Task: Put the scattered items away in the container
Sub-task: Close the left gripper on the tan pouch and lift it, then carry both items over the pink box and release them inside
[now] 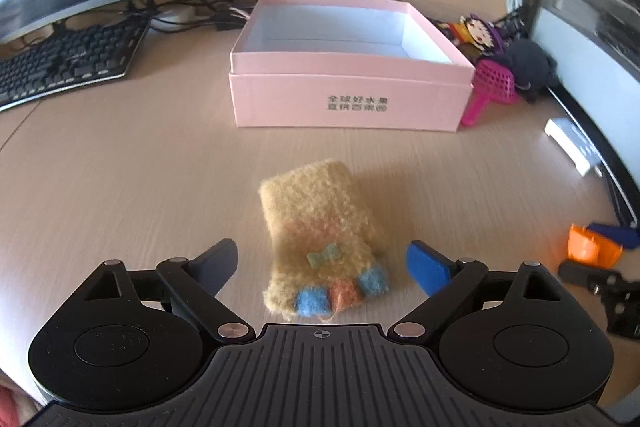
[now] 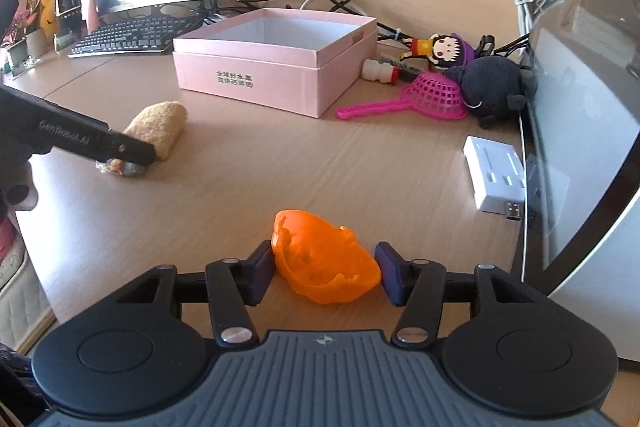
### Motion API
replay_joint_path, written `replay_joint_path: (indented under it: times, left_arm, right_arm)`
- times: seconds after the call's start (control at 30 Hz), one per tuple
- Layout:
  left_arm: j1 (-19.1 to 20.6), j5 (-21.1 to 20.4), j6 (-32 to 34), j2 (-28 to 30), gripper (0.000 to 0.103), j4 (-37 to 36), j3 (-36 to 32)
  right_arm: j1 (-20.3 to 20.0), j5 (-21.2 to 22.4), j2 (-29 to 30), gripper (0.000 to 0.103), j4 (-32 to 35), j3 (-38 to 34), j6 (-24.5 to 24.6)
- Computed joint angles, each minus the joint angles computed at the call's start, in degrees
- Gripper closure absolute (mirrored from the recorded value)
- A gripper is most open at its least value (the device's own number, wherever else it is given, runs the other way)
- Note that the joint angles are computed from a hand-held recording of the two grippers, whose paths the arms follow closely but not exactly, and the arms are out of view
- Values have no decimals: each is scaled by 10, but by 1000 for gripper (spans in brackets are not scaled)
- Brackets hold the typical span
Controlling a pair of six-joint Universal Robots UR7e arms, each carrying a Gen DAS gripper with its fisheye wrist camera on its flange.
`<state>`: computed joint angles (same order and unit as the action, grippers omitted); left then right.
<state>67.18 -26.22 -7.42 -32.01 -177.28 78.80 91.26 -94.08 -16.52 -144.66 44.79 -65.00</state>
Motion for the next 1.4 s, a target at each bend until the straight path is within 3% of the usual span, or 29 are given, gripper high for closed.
replay_joint_path:
  times: [0.17, 0.27, 0.47, 0.73, 1.4]
  left_arm:
    - [6, 24, 19, 29, 16, 26, -44]
    - [5, 12, 50, 31, 36, 13, -48]
    - [2, -11, 39, 11, 59, 65, -36]
    - [-15, -38, 11, -34, 59, 97, 29]
    - [-16, -98, 57, -99, 59, 80, 93]
  right_arm:
    - [3, 5, -4, 49, -4, 11, -16]
    - [6, 13, -9, 49, -6, 19, -24]
    - [12, 24, -11, 49, 6, 12, -32]
    - [21, 42, -17, 49, 0, 16, -29]
    - [49, 23, -25, 49, -30, 60, -52]
